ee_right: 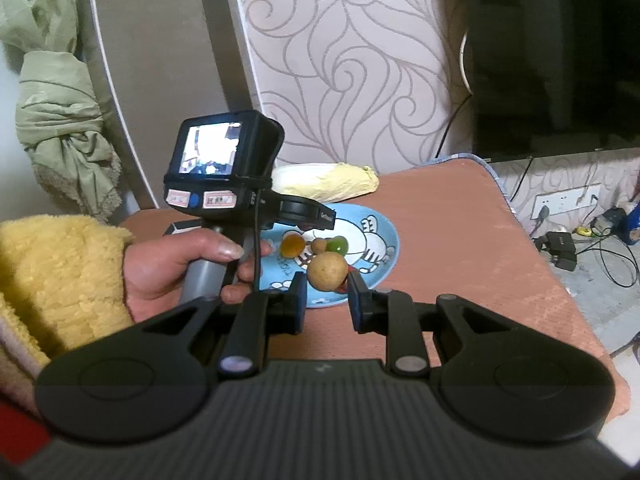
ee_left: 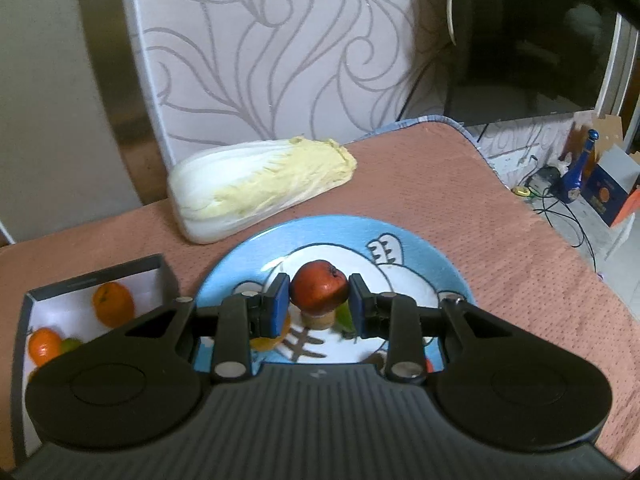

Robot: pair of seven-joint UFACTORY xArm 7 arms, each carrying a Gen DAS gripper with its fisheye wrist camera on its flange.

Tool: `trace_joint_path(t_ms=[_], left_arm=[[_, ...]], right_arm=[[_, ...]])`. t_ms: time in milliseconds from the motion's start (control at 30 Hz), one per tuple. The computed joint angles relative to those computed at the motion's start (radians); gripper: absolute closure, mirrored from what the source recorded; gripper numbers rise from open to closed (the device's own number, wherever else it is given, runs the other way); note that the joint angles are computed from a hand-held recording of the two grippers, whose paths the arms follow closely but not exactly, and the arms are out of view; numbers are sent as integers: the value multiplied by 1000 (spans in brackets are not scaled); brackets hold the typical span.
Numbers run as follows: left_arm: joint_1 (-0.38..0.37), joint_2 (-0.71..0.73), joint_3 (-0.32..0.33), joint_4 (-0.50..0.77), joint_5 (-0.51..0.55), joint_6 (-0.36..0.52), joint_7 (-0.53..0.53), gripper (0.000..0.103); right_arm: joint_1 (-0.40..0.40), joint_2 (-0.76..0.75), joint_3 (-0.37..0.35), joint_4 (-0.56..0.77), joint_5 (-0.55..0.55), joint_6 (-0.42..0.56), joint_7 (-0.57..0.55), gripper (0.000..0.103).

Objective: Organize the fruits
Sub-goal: 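Lower the red fruit onto the plate with the left tool while the right tool holds the kiwi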

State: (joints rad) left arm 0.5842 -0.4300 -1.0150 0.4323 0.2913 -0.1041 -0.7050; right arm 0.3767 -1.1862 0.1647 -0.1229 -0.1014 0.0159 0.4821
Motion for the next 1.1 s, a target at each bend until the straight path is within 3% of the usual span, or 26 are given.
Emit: trace_joint_path(t_ms=[300, 500, 867, 1100], left_arm=[[164, 36, -154, 43, -4, -33, 19, 66], [139, 31, -139, 36, -28, -51, 56, 63], [-57, -30, 32, -18, -77, -37, 87, 40], [-214, -86, 191, -72, -70, 5, 84, 38]], right_arm=[[4, 3, 19, 9, -2, 29, 24, 79], [6, -4, 27, 6, -7, 33, 40, 79], [6, -49, 40, -14, -21, 39, 76, 79], [6, 14, 17, -9, -24, -30, 67, 79]])
